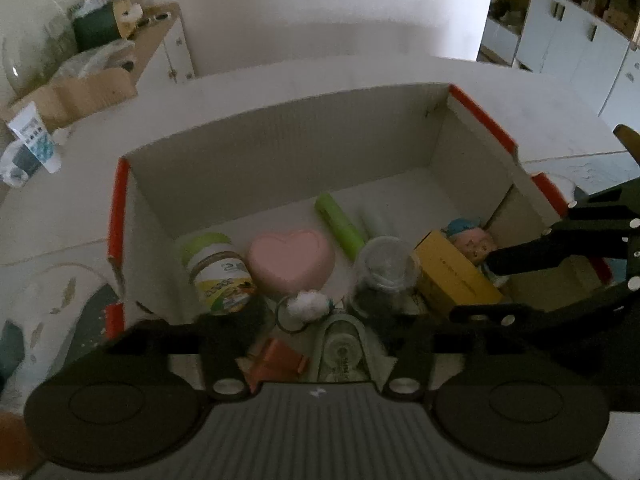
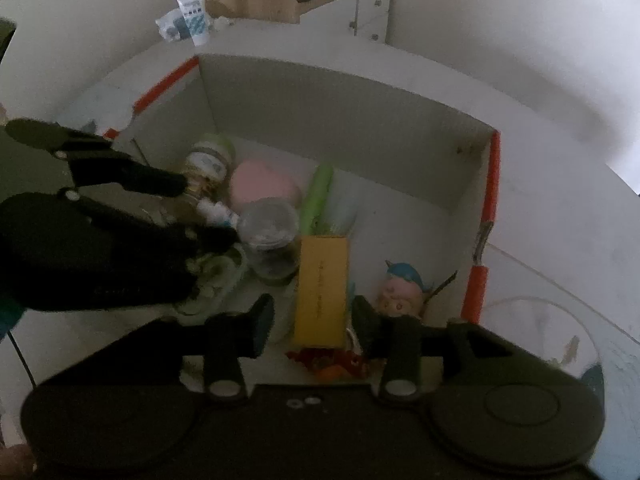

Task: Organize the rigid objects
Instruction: 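Open both grippers to drop the bunny and yellow box into the box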

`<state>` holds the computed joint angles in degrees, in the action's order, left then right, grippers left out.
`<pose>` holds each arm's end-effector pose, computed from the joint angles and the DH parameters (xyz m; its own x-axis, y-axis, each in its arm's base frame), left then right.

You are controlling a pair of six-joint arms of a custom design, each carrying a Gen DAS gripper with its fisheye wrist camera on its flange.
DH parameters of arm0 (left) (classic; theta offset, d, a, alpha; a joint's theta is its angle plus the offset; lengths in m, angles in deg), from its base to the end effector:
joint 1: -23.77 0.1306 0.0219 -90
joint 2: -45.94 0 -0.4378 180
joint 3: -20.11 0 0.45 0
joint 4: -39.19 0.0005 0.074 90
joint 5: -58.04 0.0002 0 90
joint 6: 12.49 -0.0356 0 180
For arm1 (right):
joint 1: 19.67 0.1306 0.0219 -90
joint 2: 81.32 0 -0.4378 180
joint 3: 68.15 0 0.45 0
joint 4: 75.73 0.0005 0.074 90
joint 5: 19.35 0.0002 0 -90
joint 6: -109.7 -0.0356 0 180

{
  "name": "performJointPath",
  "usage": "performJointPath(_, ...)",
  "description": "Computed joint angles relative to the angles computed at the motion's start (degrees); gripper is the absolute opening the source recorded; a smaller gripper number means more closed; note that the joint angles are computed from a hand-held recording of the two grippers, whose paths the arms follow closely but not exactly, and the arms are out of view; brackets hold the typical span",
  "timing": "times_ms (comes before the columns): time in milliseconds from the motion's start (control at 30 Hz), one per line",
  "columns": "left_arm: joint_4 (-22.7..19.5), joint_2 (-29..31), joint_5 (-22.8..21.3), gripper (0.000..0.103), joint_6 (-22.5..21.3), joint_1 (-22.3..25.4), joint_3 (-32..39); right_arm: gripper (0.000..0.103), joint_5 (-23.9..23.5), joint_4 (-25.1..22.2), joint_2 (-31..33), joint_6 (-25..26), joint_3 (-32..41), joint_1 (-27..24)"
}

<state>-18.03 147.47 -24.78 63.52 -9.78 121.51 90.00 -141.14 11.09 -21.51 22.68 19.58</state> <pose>0.5125 -0.3458 0.4664 -0.5348 0.6424 -0.5489 0.7562 0.6537 0.0283 0.4198 0.3271 0.4565 -0.8634 0.0972 -0.4950 0.0960 0.9950 0.0281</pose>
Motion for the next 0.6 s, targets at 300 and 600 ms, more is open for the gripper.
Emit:
performJointPath(300, 2.8, -4.0, 0.3, 0.067, 0.6, -0.1, -3.2, 0.071, 3.0, 1.3, -3.3, -3.0, -1.8, 2.0)
performJointPath(600, 5.7, -8.3, 1.1, 0.075, 1.7, 0.0, -5.9, 0.083, 7.9, 5.0, -8.0, -5.9, -4.1, 4.9)
